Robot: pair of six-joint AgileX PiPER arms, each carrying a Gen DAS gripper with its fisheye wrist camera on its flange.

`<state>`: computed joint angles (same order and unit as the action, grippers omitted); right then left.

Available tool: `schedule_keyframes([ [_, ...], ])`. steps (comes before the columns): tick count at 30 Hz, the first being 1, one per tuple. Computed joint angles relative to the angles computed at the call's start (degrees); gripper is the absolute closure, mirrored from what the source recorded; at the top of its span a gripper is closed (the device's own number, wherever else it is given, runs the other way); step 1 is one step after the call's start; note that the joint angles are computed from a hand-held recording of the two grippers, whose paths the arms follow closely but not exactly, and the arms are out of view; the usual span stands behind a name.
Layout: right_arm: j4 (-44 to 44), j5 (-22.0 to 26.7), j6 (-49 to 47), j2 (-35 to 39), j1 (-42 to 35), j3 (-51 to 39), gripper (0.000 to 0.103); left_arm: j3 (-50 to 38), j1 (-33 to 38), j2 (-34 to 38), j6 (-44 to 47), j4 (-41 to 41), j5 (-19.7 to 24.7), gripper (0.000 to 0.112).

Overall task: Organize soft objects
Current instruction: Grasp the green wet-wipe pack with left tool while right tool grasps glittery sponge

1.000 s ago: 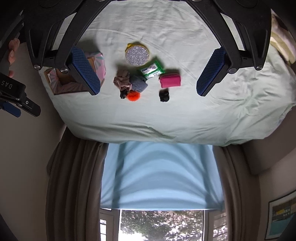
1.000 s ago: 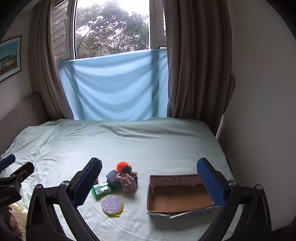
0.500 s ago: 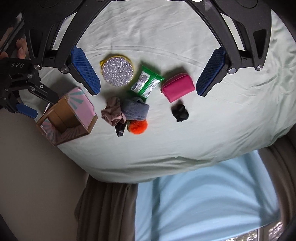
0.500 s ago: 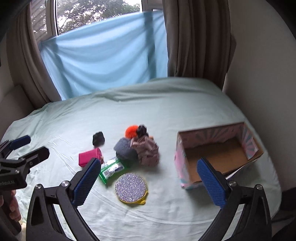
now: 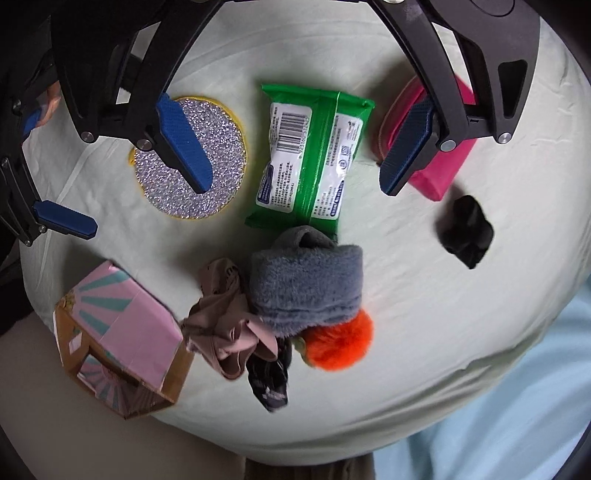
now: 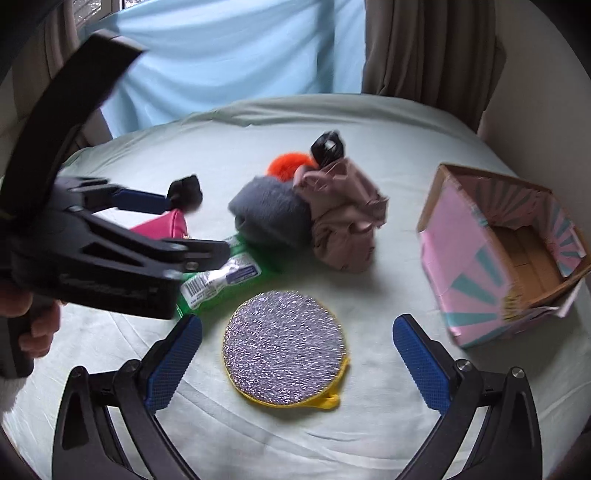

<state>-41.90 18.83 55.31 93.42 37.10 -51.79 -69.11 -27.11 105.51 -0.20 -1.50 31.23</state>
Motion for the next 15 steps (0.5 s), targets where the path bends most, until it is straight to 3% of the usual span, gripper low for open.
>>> schedule_keyframes([
  [2,-2.0,-1.6,1.8,3.2,-0.2,-0.5,0.001,-1.7,0.0,3.4,2.1,-0.4,0.0,0.026],
  [6,1.9,-4.3,-2.8,8.0,-1.8,-2.3,0.017,-4.3,0.2,8.0,5.3,-2.0,0.1,0.034],
  [10,4.1,-5.6,-4.6,12.7,-2.7,-4.2,0.018,-5.9,0.4,11.2,6.6,-2.5,0.4,0.045],
  [15,-8.3,-7.4,8.0,14.1,-2.0,-3.0,0.018,-4.0,-0.7,10.7,4.5,1.9,-1.5,0.051],
])
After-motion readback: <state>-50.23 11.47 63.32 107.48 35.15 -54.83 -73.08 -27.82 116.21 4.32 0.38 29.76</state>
